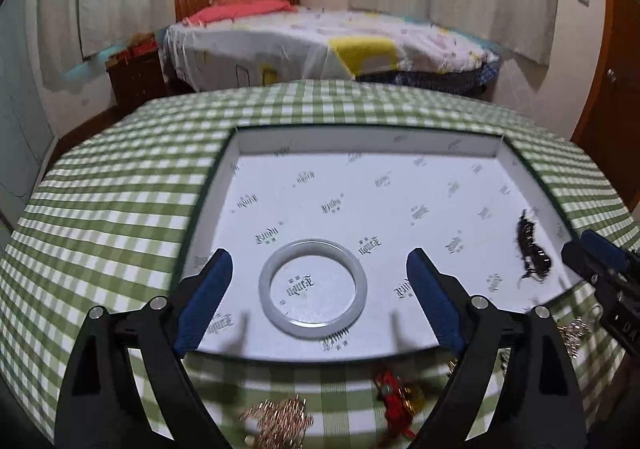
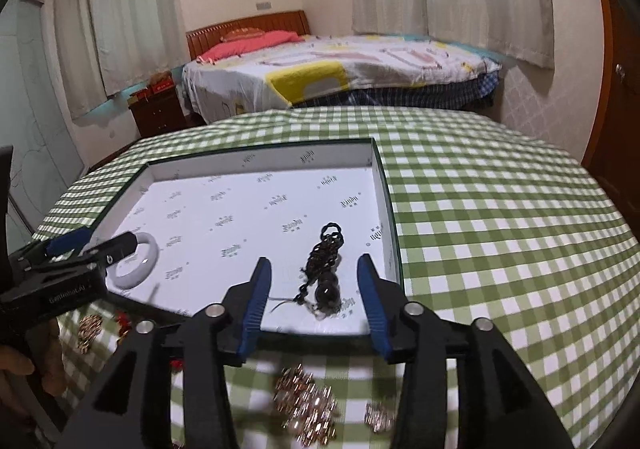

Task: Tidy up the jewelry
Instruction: 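Withdraw both open tools from the box back over the table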

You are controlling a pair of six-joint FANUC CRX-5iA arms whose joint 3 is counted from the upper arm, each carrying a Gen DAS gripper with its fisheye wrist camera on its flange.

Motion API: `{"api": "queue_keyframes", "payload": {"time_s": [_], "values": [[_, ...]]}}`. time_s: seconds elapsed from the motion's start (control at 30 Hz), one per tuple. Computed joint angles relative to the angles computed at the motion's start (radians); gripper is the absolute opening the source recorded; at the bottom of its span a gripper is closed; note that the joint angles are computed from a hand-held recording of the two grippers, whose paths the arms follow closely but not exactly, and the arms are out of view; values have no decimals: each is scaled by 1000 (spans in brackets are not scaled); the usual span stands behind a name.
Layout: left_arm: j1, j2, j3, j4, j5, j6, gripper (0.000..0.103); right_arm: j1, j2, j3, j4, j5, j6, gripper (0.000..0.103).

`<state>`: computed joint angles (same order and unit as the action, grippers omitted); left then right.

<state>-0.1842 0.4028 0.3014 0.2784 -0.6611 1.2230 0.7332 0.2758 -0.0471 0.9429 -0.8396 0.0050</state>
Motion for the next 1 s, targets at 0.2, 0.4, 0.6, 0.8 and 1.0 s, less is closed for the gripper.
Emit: {"api": "queue_keyframes", "payload": {"time_s": [0.2,0.4,0.6,0.8,1.0], "values": [[18,-111,-164,54,90,-39,87,59,-33,-63,80,-33,-57,51],[41,-203,-271,49,100,-45,87,110,-58,-99,92,-55,-89,51],[64,-309,-396,71,135,-94,87,145,-66,-115,100,-45,-114,56],[86,-366,-466,73,139,-95,87,172,-61,-116,70,-18,-111,62],[94,-389,-497,69,152,-87,87,193,-20,-65,-6,-33,-32,70]]}}
